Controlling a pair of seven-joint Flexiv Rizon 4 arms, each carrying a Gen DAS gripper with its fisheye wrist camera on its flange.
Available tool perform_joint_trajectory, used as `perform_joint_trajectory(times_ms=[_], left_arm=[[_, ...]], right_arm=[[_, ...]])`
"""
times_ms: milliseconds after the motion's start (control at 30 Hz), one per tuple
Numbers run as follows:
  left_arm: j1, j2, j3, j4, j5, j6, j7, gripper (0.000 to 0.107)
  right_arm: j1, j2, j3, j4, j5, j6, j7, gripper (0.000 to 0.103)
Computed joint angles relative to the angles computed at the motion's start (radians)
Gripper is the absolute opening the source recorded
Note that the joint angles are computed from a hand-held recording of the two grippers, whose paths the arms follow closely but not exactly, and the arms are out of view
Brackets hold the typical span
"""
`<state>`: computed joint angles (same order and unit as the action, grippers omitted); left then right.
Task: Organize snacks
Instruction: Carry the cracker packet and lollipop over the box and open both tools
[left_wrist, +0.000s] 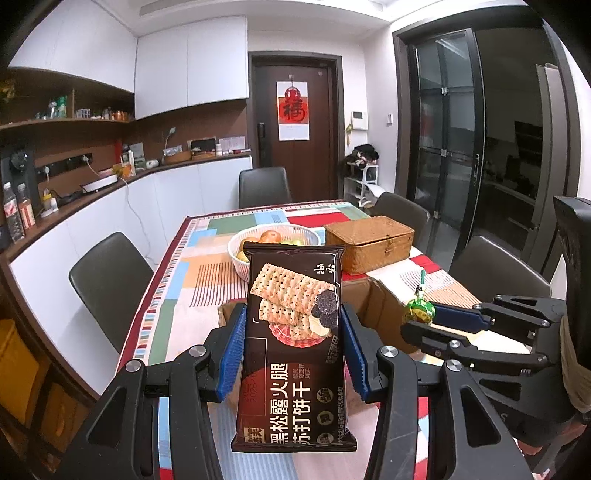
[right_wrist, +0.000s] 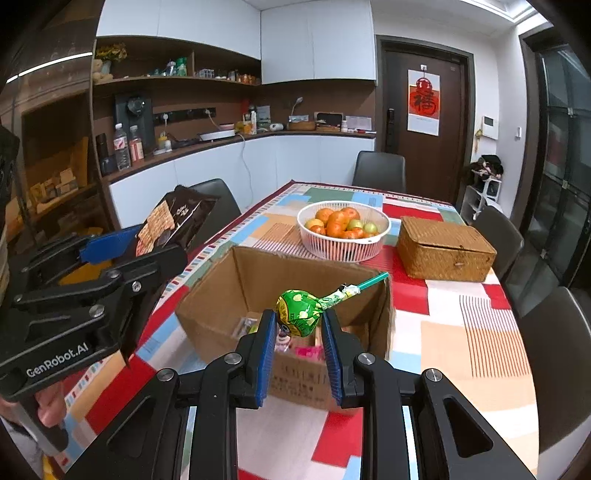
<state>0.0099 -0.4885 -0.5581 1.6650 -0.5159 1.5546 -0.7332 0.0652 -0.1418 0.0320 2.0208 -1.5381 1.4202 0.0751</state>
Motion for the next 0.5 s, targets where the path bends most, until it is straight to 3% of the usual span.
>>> perform_joint_trajectory(times_ms=[267, 500], left_arm=[[-0.194, -0.121, 0.282, -0.247, 0.078, -0.226, -0.170, 0.048], [-0.284, -0.216, 0.428, -0.409, 0.199, -0.383, -0.333, 0.049]], right_arm=[[0.059, -0.089, -0.018, -0.068, 0.302, -0.048, -0.272, 0.026], [0.117, -0.150, -0.049, -0.112, 0.496, -0.083, -0.418, 0.026]])
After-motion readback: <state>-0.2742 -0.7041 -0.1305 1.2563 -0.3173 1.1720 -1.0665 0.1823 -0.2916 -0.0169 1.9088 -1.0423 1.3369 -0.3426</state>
